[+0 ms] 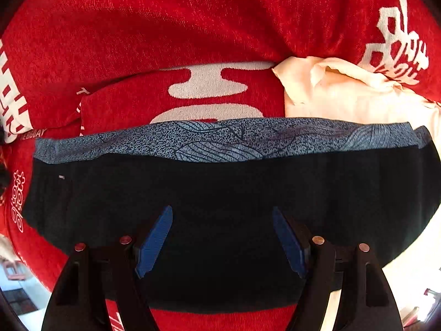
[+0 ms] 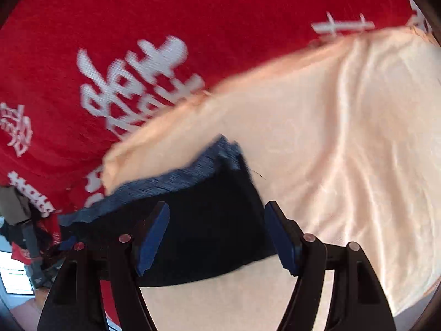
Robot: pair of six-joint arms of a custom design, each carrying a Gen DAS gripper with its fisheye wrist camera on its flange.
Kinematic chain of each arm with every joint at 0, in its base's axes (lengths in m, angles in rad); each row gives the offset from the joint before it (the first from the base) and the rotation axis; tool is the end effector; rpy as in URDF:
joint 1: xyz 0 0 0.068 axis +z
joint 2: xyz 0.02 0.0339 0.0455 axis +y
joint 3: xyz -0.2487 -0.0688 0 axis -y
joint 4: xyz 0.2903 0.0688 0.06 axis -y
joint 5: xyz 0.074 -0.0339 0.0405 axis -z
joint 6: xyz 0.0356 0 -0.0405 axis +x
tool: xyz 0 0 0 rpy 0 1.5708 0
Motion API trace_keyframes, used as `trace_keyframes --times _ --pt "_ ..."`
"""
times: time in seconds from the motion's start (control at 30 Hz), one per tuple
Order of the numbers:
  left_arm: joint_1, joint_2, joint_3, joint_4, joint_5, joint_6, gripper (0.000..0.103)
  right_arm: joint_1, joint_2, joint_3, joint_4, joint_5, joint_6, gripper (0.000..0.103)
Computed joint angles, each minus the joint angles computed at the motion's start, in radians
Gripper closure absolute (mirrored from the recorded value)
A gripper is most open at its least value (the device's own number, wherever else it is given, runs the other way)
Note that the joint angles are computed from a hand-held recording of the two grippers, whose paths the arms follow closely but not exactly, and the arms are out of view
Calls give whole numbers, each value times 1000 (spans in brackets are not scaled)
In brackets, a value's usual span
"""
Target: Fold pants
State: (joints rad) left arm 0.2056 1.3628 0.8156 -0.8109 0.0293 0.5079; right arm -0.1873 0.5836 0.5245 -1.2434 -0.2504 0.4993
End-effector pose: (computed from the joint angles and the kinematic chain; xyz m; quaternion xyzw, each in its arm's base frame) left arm 0.2654 0.0543 0.1499 0.1512 0.9827 0.0234 0.1045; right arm 0.1338 -0.0164 0.1887 0.3152 0.9315 0.1429 0.1119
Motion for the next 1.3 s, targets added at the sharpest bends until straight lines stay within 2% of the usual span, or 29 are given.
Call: trace_keyframes --times 0.07,0.13,0.17,0.2,0.27,0.33,0.4,0.47,0.53,0.6,0.67,0.77,0.83,0.9,1.03,1.1,1.17,1.2,1.23,1.3 --pt "-17 5 -3 15 1 -10 27 -8 28 -24 38 0 -18 45" --pt "-51 1 1 14 -9 -23 27 45 121 -16 107 25 -41 68" --pt "-54 -12 2 10 -3 -23 27 91 195 5 127 63 -52 74" --pt "-53 -24 2 14 6 -22 27 132 268 27 148 87 -73 93" --pt "-46 -23 5 29 4 -23 27 144 279 55 136 88 -84 94" --pt "-43 34 29 37 -29 -32 27 125 235 66 92 145 -88 94" --pt "-24 69 49 49 -40 -33 27 12 247 36 75 96 -131 92" --pt "3 66 58 65 -35 -15 27 -47 252 20 68 70 -148 86" --pt "28 72 64 73 -37 8 27 12 178 47 49 110 -121 83" --pt "36 92 67 85 -55 12 27 110 143 90 80 62 -116 79" --pt "43 117 84 87 -44 0 27 218 235 137 158 -23 -129 77" --pt "45 132 98 104 -7 -14 27 408 489 228 336 -89 -134 77" --pt "43 145 96 124 11 -10 27 511 680 314 455 -96 -136 77" --pt "44 151 83 148 21 5 27 579 876 425 532 -106 -200 77" --pt "68 166 55 180 28 13 27 644 1150 613 558 -113 -318 77" --pt "73 185 44 216 12 2 27 661 1274 699 486 -118 -364 77" --pt "64 208 39 287 -8 -23 8 671 1297 710 471 -99 -348 84" --pt "60 222 46 314 -20 -38 7 673 1297 717 466 -65 -337 96" --pt "57 250 84 291 -29 -59 7 679 1309 734 459 30 -305 97" --pt "71 273 157 206 13 -89 7 651 1331 744 461 94 -226 97"
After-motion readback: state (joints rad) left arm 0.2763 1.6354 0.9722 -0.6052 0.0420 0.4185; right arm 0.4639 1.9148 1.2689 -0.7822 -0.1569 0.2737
